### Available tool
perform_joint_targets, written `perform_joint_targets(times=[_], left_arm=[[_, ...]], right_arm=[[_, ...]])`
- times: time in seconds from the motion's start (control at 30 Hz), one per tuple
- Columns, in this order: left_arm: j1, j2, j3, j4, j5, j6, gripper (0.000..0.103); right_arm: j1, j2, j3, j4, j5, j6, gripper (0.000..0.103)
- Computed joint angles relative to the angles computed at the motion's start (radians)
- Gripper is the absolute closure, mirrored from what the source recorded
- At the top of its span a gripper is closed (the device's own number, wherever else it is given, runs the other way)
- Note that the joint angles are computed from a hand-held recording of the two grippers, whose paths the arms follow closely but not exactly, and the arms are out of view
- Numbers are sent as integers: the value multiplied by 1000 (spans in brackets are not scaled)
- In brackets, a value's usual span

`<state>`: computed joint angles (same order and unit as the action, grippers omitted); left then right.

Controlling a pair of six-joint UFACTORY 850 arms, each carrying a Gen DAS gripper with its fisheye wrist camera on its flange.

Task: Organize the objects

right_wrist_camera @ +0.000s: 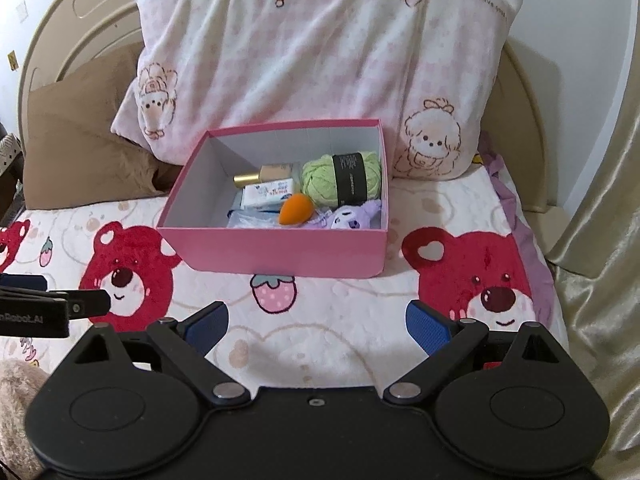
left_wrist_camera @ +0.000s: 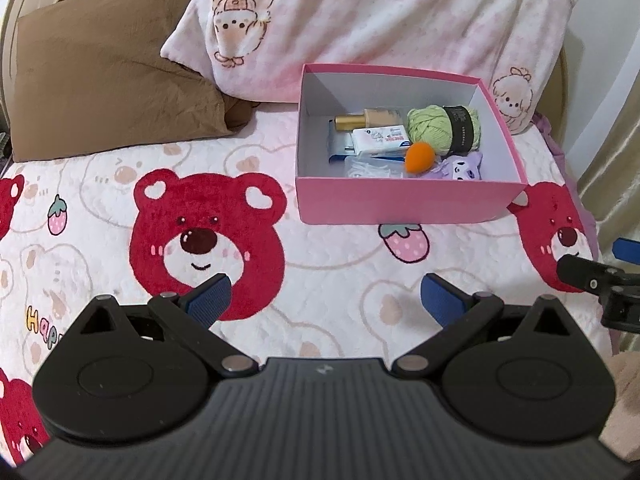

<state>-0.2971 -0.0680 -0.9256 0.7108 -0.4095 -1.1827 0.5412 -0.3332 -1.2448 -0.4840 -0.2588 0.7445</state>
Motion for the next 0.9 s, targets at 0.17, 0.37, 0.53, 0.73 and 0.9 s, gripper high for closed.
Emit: perform_joint_targets(times=[0.17,0.37,0.53,0.73,0.9], left_arm=[[7,-3,-4,-62,-13,42,1],[1,-2,4,-23,-18,15,1],[-7,-10,4,4,-31,-8,1],[-4,-16,6,-16,-29,6,1],[-7,-6,12,0,-30,-6,0]], right_arm=[[6,-16,-15,-57,-38,74,6],[12,-29,-30,-100,-89,123,6],[16,-35,-37,-133,-122,166,6],[22,-33,-39,-145,-143,174,6],[29,-27,-35,-159,-150,185,6]])
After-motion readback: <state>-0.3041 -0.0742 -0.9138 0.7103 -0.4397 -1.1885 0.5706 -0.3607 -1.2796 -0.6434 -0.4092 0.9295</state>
